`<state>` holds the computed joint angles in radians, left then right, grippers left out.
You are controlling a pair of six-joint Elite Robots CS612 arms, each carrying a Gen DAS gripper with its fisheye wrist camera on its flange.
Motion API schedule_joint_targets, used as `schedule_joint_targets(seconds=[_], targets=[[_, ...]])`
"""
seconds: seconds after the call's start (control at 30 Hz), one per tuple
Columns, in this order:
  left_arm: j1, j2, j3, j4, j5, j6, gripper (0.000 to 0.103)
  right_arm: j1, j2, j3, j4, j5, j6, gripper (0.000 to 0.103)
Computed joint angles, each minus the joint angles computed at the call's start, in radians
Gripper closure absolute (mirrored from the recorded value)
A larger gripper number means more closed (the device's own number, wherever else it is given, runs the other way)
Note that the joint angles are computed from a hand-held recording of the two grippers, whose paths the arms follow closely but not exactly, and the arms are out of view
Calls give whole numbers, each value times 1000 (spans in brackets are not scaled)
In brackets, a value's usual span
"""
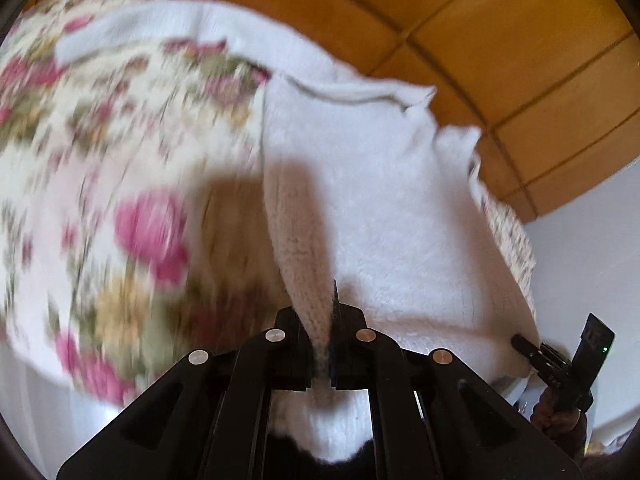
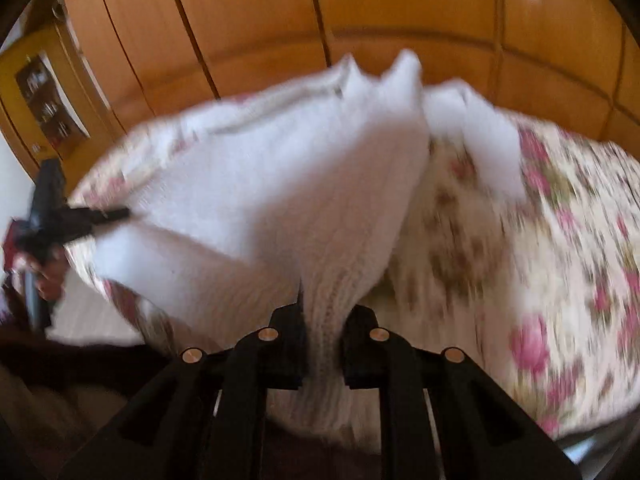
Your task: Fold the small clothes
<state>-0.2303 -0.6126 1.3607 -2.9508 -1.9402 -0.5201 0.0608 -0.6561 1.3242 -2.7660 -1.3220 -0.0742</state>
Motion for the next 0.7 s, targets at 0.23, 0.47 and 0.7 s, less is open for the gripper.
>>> schedule_joint_targets(seconds=[0.23, 0.47, 0.7], targets=[[22, 9, 68, -139, -128, -66, 77, -18, -17, 73, 54, 74, 91, 81], [35, 45, 57, -268, -130, -142, 62, -39, 13, 51, -70, 82, 310, 44], [27, 86, 14, -198, -279, -51, 58, -75, 122, -42, -132, 433, 479, 45]])
